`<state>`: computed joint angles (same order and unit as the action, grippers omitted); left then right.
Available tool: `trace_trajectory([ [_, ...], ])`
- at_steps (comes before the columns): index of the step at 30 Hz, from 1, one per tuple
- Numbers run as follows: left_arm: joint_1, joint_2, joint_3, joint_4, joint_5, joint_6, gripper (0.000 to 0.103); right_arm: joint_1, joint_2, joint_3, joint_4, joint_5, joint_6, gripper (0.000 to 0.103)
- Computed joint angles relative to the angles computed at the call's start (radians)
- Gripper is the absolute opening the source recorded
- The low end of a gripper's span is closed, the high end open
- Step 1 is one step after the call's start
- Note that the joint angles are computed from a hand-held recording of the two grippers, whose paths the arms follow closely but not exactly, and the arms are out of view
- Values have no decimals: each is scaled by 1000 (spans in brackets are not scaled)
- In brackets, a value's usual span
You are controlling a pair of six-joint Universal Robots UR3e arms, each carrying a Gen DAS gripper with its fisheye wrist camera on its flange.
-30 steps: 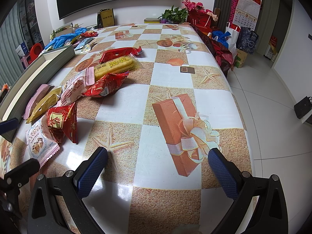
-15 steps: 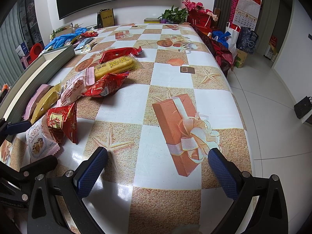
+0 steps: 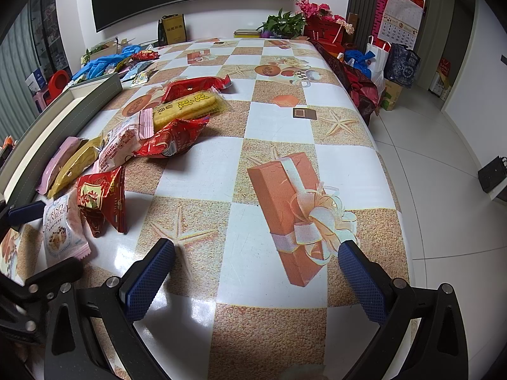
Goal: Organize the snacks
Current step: 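Close the left gripper on the Crispy Cranberry packet, then grasp the red snack packet with the right gripper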
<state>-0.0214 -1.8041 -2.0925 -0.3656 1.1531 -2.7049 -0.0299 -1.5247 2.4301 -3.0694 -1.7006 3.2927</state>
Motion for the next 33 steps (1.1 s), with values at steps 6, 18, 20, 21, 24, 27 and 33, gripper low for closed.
trace_trajectory([
  [6, -22, -18, 132, -170, 20, -181, 103, 1, 1, 0, -1, -1, 1, 103],
  [18, -116, -53, 97, 27, 242, -223, 49, 1, 1, 0, -1, -1, 1, 103],
  [20, -81, -38, 52, 73, 203, -183, 48, 6, 4, -2, -1, -5, 5, 103],
  [21, -74, -34, 29, 106, 203, -160, 48, 10, 6, -4, 0, -9, 11, 103],
  [24, -50, -31, -9, 159, 167, -87, 48, 3, -12, 2, 17, -6, 5, 103],
  [27, -32, -40, -27, 200, 133, -47, 49, -3, -55, -20, 121, 10, -6, 103],
  [33, -21, -43, -40, 222, 114, -47, 50, 45, -27, -56, 156, -46, 103, 103],
])
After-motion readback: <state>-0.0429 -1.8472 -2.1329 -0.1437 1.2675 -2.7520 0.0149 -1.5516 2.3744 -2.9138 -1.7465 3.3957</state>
